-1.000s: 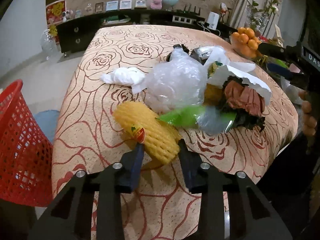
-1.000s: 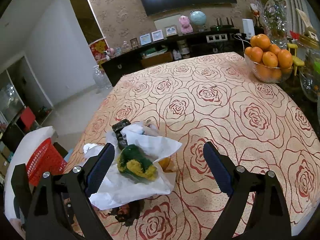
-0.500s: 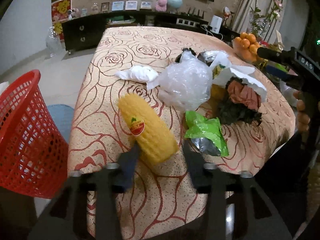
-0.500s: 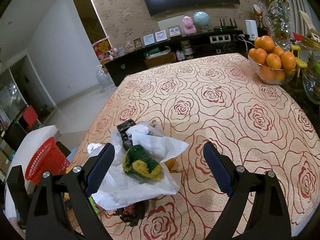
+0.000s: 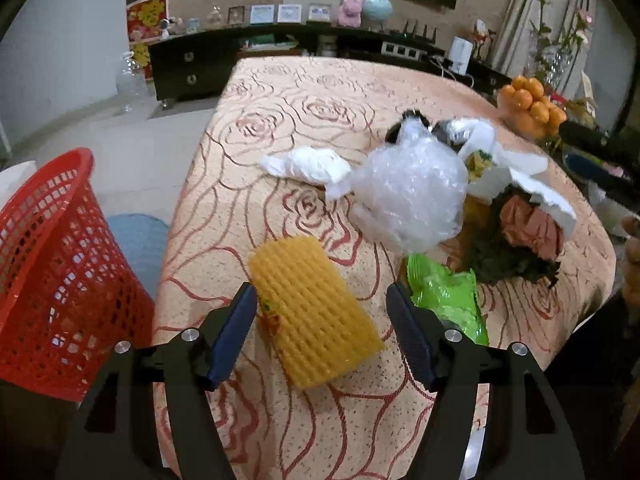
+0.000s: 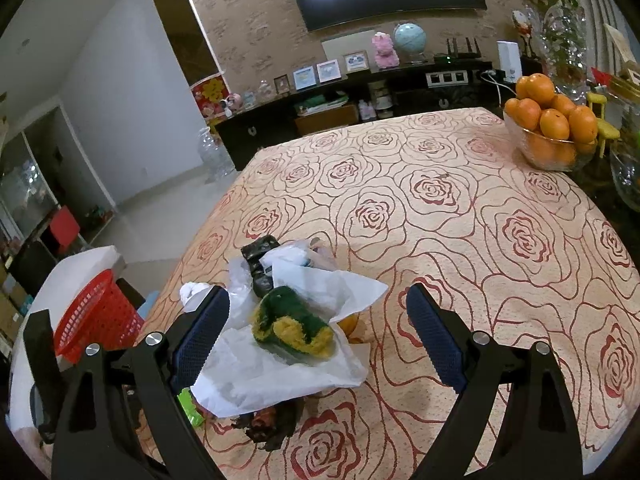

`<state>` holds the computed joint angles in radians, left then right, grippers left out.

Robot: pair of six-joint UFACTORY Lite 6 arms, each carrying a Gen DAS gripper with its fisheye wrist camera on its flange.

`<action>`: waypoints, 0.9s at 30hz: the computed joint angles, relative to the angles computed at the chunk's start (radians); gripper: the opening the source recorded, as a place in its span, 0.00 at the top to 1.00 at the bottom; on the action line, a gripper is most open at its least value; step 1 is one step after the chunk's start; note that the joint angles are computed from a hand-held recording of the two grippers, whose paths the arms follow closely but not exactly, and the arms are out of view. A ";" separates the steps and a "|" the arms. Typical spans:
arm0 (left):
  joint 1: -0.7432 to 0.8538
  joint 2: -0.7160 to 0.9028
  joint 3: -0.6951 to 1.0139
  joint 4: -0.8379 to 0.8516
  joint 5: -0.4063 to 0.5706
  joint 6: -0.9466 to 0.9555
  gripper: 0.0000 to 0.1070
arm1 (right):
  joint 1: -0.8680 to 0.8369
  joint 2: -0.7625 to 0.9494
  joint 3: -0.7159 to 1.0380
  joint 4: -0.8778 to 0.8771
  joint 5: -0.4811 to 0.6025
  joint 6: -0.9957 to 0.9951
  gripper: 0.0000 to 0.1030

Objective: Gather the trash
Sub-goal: 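Grasp the yellow foam fruit net on the table with the left gripper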

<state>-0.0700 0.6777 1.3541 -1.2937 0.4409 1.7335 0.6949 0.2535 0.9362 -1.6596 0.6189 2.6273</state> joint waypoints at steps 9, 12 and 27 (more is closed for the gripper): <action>0.005 -0.012 -0.031 -0.070 -0.009 0.103 0.80 | 0.020 0.036 0.048 -0.010 0.009 -0.034 0.15; 0.026 -0.028 -0.035 -0.068 0.016 0.095 0.85 | 0.031 0.060 0.081 -0.014 0.005 -0.059 0.15; 0.216 -0.205 -0.106 -0.318 0.147 0.291 0.86 | 0.061 0.379 0.644 0.357 -0.053 -0.695 0.15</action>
